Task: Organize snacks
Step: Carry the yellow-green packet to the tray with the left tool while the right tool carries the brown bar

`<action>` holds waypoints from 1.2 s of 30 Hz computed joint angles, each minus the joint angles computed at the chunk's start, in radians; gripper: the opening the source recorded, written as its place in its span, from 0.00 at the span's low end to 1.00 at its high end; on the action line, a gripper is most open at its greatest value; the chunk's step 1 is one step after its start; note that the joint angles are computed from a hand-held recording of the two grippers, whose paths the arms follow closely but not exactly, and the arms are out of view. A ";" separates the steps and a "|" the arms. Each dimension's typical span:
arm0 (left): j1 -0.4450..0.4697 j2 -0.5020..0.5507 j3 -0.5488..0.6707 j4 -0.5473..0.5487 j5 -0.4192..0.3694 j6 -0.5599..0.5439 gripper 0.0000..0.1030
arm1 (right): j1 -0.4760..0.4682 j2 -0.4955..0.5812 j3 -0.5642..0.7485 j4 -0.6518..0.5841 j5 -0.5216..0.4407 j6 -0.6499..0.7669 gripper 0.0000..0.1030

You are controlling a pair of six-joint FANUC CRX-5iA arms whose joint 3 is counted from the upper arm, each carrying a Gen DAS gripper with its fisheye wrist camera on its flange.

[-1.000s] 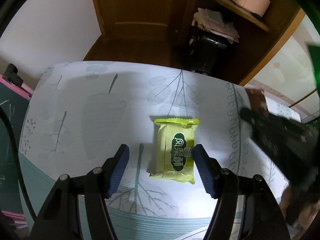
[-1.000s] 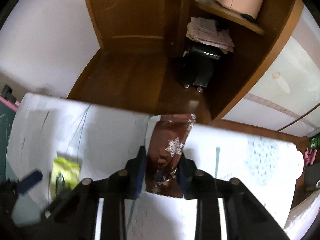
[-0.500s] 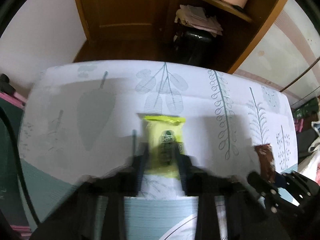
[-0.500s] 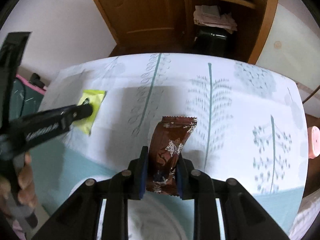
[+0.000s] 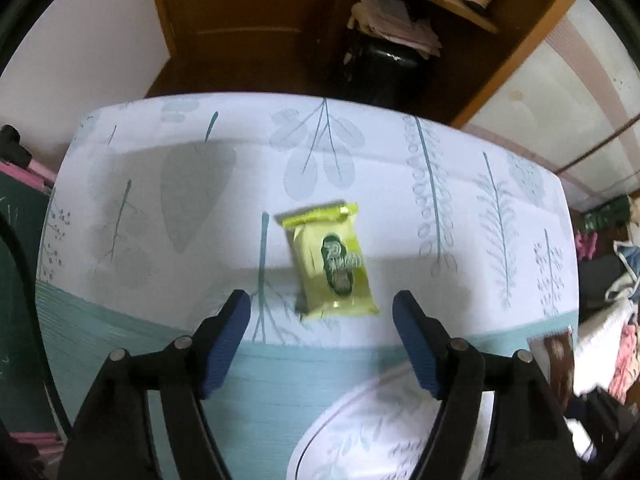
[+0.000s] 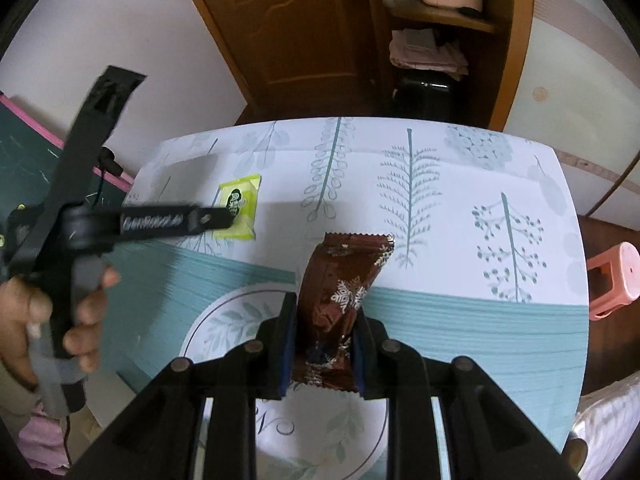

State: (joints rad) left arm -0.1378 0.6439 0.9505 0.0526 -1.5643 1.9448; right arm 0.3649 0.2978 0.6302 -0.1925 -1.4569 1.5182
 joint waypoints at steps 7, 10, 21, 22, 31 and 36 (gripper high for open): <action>-0.060 0.165 0.254 -0.144 -0.142 0.034 0.70 | -0.016 -0.027 -0.036 -0.014 0.010 -0.006 0.22; -0.076 0.166 0.262 -0.163 -0.114 0.016 0.41 | -0.025 -0.034 -0.046 -0.022 0.012 -0.002 0.22; -0.099 0.132 0.313 -0.158 -0.203 -0.062 0.34 | -0.027 -0.063 -0.040 -0.047 0.000 -0.003 0.22; -0.099 0.108 0.300 -0.153 -0.205 -0.071 0.34 | -0.024 -0.068 -0.039 -0.048 -0.001 -0.005 0.22; -0.083 -0.181 0.062 -0.120 -0.167 -0.189 0.34 | 0.049 -0.194 -0.078 -0.028 -0.010 -0.091 0.22; -0.071 -0.408 -0.161 -0.073 -0.127 -0.230 0.34 | 0.142 -0.326 -0.167 0.030 -0.017 -0.181 0.22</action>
